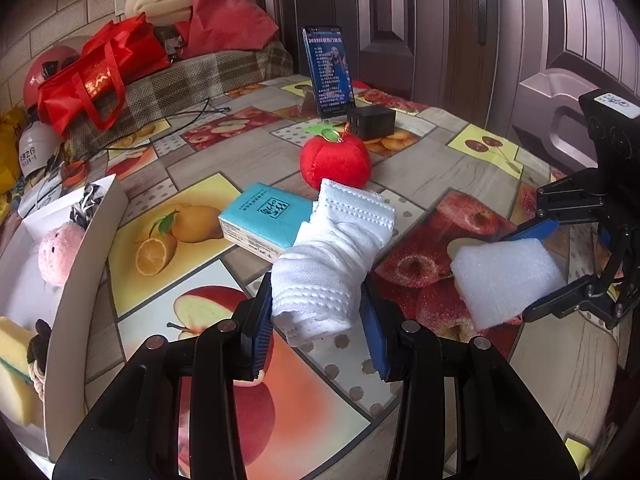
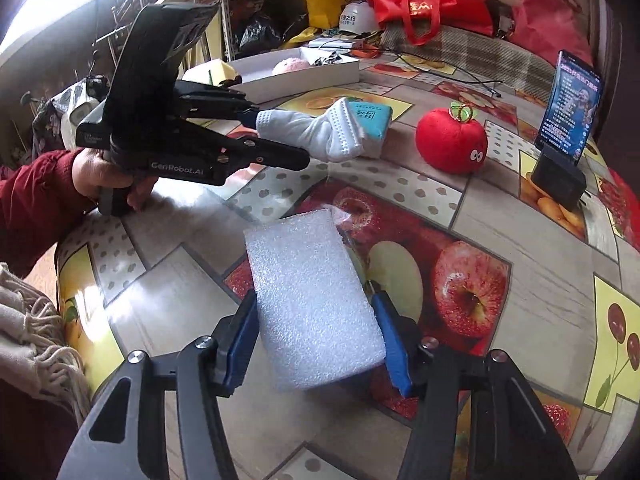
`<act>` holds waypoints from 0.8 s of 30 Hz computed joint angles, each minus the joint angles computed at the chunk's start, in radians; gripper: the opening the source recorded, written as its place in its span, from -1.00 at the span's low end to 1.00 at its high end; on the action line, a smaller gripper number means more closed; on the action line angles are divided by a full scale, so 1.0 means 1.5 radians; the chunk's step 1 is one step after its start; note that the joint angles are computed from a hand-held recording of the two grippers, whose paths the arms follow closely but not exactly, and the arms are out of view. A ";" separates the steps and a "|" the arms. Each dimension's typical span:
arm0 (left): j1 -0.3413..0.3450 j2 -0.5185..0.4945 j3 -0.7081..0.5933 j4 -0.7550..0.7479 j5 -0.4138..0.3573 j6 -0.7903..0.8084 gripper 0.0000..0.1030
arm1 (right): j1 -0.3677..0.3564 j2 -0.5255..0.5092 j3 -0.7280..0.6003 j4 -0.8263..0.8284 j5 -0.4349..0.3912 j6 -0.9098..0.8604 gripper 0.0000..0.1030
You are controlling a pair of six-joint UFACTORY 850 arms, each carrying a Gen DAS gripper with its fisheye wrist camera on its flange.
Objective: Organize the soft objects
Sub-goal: 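Grasp the white sock with the left tool while the right tool grasps the white foam sheet, then carry the sock and foam sheet into the white box and release both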
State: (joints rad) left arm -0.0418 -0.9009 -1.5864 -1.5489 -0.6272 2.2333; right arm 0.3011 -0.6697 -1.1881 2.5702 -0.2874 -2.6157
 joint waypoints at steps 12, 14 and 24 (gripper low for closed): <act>0.048 0.040 0.091 -0.410 -0.065 0.276 -0.23 | 0.004 -0.030 -0.040 0.297 -0.123 -0.103 0.09; 0.057 0.039 0.093 -0.448 -0.071 0.307 -0.23 | 0.011 -0.046 -0.066 0.275 -0.121 -0.074 0.09; 0.111 -0.007 0.026 -0.648 -0.035 0.354 -0.22 | 0.064 -0.131 -0.207 0.337 -0.096 -0.107 0.09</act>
State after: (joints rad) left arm 0.1246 -0.9111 -1.5473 -2.5205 -0.6791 2.7643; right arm 0.3969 -0.8667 -1.4988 3.0758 -0.4308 -2.7767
